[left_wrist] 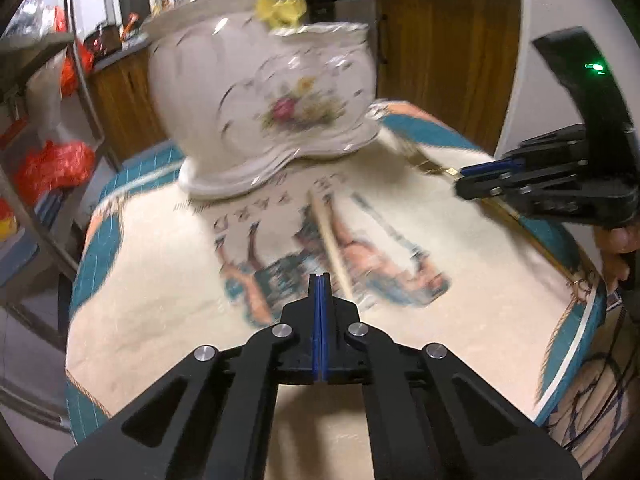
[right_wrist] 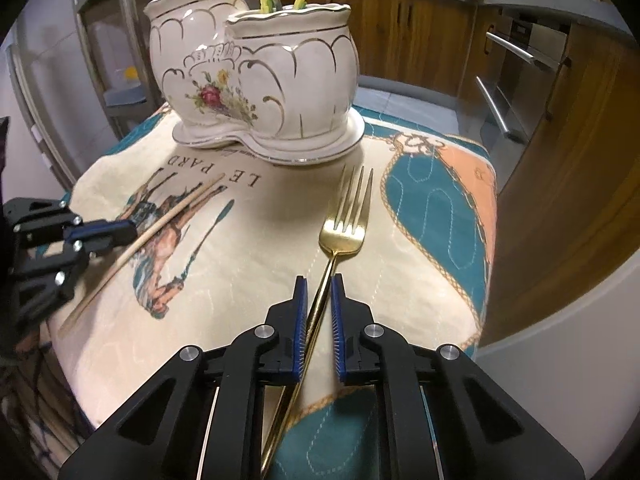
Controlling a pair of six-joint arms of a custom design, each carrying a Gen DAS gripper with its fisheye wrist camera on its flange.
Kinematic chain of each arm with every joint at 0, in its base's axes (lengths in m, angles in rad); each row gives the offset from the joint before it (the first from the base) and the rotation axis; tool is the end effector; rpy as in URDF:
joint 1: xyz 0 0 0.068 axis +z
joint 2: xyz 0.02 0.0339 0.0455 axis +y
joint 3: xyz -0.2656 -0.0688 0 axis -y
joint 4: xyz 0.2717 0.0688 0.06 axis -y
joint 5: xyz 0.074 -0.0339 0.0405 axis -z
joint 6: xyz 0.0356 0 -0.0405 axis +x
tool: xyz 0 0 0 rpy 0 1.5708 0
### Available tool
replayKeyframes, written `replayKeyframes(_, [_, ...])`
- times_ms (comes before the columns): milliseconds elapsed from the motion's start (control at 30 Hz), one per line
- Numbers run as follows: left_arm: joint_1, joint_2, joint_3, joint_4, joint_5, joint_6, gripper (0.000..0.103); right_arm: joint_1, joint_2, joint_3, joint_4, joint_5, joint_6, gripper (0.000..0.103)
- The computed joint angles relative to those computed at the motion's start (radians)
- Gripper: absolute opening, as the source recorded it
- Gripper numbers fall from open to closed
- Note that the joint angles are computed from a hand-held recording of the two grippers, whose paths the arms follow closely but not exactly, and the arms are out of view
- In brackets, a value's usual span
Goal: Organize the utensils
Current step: 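Grasp the wooden chopstick with the left tool while the right tool grasps the gold fork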
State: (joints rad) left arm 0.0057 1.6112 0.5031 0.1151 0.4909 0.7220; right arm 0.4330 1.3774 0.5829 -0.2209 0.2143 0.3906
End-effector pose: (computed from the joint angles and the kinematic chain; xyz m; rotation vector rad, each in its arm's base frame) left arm 0.2634 -0.0153 0.0742 1.0166 2.2022 -0.3104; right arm 0.2387 0.1020 0.1299 0.0241 2.5507 0.0396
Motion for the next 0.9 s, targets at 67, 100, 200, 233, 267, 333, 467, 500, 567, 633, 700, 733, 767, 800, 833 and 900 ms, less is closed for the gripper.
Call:
replayKeyframes(67, [0.015, 0.004, 0.018, -0.030, 0.008, 0.028, 0.000, 0.003, 0.007, 0.023, -0.044, -0.004, -0.003, 0.013])
replayKeyframes(100, [0.013, 0.003, 0.028, -0.050, 0.004, 0.035, 0.000, 0.004, 0.016, 0.038, -0.064, -0.004, -0.007, 0.013])
replayKeyframes(200, [0.011, 0.007, 0.053, -0.099, 0.009, 0.053, 0.000, 0.016, 0.063, 0.110, -0.152, 0.006, -0.024, 0.013])
replayKeyframes(233, [0.014, 0.013, 0.070, -0.123, 0.019, 0.056, 0.000, 0.020, 0.077, 0.131, -0.176, 0.010, -0.030, 0.013])
replayKeyframes(267, [0.019, 0.019, 0.087, -0.156, 0.032, 0.057, 0.000, 0.021, 0.093, 0.154, -0.202, 0.011, -0.038, 0.013])
replayKeyframes(333, [0.027, 0.020, 0.104, -0.193, 0.053, 0.057, 0.001, 0.020, 0.109, 0.177, -0.229, 0.008, -0.049, 0.013])
replayKeyframes(467, [0.032, 0.003, 0.115, -0.255, 0.080, 0.057, 0.016, 0.010, 0.135, 0.213, -0.269, -0.007, -0.073, 0.013])
replayKeyframes(500, [0.030, 0.000, 0.116, -0.264, 0.082, 0.056, 0.020, 0.008, 0.139, 0.219, -0.277, -0.010, -0.077, 0.013])
replayKeyframes(567, [0.029, -0.005, 0.125, -0.298, 0.092, 0.056, 0.027, -0.001, 0.153, 0.238, -0.296, -0.019, -0.086, 0.013])
replayKeyframes(633, [0.017, -0.008, 0.131, -0.321, 0.082, 0.050, 0.032, -0.006, 0.171, 0.264, -0.324, -0.029, -0.096, 0.013])
replayKeyframes(700, [-0.004, -0.012, 0.130, -0.317, 0.057, 0.033, 0.036, -0.007, 0.185, 0.284, -0.349, -0.035, -0.105, 0.013])
replayKeyframes(733, [-0.016, -0.013, 0.131, -0.324, 0.045, 0.030, 0.036, -0.010, 0.195, 0.298, -0.364, -0.039, -0.108, 0.013])
replayKeyframes(767, [-0.031, -0.013, 0.130, -0.324, 0.021, 0.022, 0.036, -0.013, 0.206, 0.312, -0.376, -0.043, -0.109, 0.014])
replayKeyframes(800, [-0.033, -0.016, 0.128, -0.327, 0.011, 0.024, 0.036, -0.013, 0.213, 0.321, -0.387, -0.045, -0.110, 0.014])
replayKeyframes(833, [-0.050, -0.009, 0.130, -0.326, -0.013, 0.017, 0.036, -0.016, 0.222, 0.334, -0.400, -0.050, -0.112, 0.014])
replayKeyframes(900, [-0.084, -0.004, 0.130, -0.315, -0.065, 0.003, 0.036, -0.021, 0.235, 0.357, -0.428, -0.069, -0.107, 0.014])
